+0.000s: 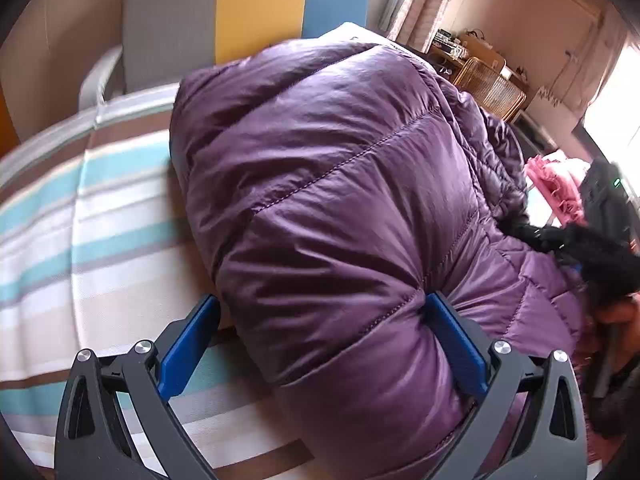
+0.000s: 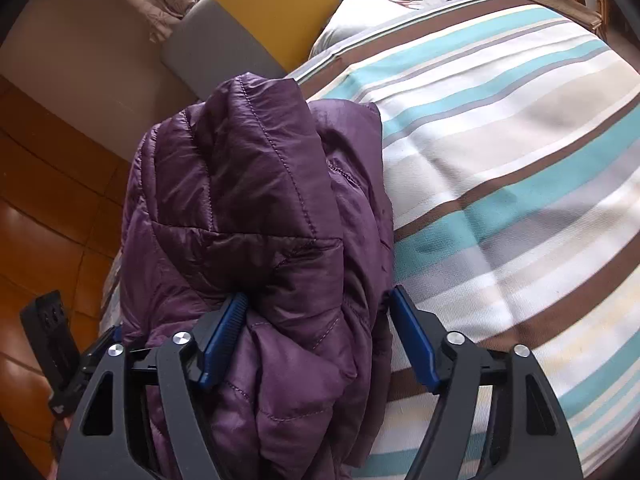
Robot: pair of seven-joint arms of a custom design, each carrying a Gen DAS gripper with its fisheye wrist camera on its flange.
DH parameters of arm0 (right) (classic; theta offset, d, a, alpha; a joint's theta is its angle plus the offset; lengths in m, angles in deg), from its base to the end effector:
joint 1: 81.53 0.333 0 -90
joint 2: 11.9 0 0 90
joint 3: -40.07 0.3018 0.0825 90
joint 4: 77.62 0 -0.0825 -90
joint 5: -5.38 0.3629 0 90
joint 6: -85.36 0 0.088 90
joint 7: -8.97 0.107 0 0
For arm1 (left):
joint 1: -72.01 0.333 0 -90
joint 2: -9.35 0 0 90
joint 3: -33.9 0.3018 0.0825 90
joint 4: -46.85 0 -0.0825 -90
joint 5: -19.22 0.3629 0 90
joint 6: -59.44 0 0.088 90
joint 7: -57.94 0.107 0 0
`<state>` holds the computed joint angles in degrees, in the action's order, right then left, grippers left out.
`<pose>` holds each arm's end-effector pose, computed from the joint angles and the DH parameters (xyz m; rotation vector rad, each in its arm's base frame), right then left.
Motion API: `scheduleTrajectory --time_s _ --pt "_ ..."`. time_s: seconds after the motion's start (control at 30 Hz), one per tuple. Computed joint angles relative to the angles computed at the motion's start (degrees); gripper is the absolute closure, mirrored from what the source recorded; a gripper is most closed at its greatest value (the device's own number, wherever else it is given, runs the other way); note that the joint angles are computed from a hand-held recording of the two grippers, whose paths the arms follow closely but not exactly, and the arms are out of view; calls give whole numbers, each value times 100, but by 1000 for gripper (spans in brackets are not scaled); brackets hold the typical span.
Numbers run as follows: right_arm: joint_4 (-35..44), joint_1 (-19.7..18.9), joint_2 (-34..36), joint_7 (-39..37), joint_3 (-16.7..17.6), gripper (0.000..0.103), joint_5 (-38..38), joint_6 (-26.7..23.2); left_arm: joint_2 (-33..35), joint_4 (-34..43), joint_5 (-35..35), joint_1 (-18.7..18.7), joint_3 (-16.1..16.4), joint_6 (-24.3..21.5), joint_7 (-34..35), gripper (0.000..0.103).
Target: Fold large clothes
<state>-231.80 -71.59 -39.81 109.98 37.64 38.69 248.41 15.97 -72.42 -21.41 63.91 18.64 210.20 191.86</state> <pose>0.4030 0.0234 0.4494 -1.1717 2.1342 -0.0841 0.5403 -0.2122 0.4143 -1.3519 2.6040 -0.9754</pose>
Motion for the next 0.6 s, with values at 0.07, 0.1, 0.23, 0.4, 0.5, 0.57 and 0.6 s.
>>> scheduleTrajectory --time_s 0.07,0.1,0.23,0.4,0.5,0.57,0.6 --pt "64 190 118 -227 -214 30 227 34 120 195 -154 70 16 -363 -102 2" --pt "78 284 145 -353 -313 30 381 50 178 273 -251 106 12 -488 -106 2" --pt "106 600 238 -1036 -632 32 1110 178 302 382 -467 155 -47 -625 -43 2" --pt "-38 510 101 -1524 -555 49 1306 218 490 527 -604 172 -127 -708 -72 2" --pt "-78 653 61 -1767 -640 57 1630 320 517 506 -649 157 -197 -566 29 3" --pt "-127 768 0 -1957 -642 64 1841 459 499 508 -733 168 -235 -536 114 12" --pt "-161 804 -36 -2058 -629 67 1893 530 423 439 -789 156 -268 -451 254 18"
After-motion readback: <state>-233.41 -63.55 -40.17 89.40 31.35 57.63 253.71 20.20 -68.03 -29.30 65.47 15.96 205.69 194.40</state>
